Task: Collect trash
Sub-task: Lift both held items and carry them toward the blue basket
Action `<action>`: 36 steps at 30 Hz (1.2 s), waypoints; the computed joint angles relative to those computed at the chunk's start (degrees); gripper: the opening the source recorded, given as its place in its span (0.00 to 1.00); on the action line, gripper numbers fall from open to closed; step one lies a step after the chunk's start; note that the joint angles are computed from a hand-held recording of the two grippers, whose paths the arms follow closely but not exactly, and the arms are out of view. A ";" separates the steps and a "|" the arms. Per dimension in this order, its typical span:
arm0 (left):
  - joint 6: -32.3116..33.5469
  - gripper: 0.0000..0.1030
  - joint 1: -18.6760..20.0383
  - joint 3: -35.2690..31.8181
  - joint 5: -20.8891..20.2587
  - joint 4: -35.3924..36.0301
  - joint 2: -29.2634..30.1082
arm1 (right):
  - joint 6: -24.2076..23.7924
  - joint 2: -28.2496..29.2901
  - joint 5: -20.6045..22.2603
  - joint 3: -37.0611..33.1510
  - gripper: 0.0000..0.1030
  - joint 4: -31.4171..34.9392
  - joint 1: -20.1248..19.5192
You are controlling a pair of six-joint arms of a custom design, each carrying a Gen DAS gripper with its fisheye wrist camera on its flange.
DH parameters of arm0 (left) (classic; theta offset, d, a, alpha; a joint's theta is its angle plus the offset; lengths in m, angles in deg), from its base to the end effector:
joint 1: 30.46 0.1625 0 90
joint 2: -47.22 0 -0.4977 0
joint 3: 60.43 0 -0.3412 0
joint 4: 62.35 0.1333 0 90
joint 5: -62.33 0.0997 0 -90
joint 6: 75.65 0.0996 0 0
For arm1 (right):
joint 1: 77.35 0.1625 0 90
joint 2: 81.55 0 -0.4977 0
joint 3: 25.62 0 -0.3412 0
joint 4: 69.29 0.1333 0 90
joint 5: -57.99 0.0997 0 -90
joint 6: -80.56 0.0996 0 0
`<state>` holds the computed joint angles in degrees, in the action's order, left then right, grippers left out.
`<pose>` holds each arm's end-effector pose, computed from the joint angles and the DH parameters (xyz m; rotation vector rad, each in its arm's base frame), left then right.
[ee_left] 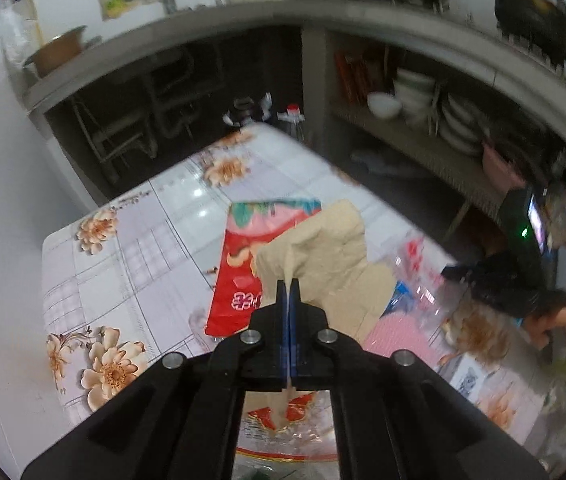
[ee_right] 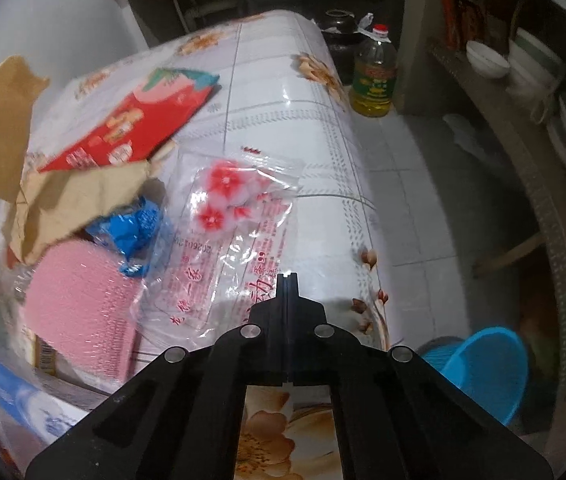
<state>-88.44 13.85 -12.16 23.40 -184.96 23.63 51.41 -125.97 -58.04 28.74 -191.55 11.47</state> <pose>-0.4778 -0.7610 0.1710 0.5877 2.2638 -0.6869 0.0727 -0.8194 0.4070 0.5105 -2.5376 0.3360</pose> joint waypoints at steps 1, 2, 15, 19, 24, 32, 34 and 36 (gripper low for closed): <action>-0.21 0.00 -0.33 0.55 0.20 -1.02 -0.40 | 0.83 -0.01 1.04 -0.33 0.00 0.46 -0.07; -0.12 0.00 -0.61 1.04 0.26 -1.87 -0.70 | 1.39 -0.41 2.62 -0.38 0.00 0.60 -0.24; 4.31 0.00 -5.07 0.38 1.16 -13.57 -1.52 | 2.63 -5.54 13.74 -0.09 0.00 -1.50 -0.42; 5.00 0.00 -5.87 -1.66 2.15 -13.93 -0.70 | 2.52 -2.93 12.54 -4.18 0.57 2.58 -0.17; 3.06 0.00 -5.56 -1.17 1.62 -11.61 -0.63 | 0.53 4.59 5.69 -12.67 0.67 6.64 1.49; 1.81 0.00 -4.14 2.69 1.18 -11.37 -1.76 | 7.13 16.69 -2.16 -32.05 0.70 22.73 2.27; 1.64 0.00 -3.69 3.57 0.89 -11.98 -2.11 | 5.71 14.83 -3.20 -26.83 0.55 17.65 2.58; 1.33 0.00 -3.23 3.88 0.57 -12.27 -2.24 | 4.86 13.38 -4.33 -23.06 0.41 14.05 2.83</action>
<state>-87.11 10.61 -8.28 23.97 -197.23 21.39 56.26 -112.59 -62.37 5.68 -177.49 14.30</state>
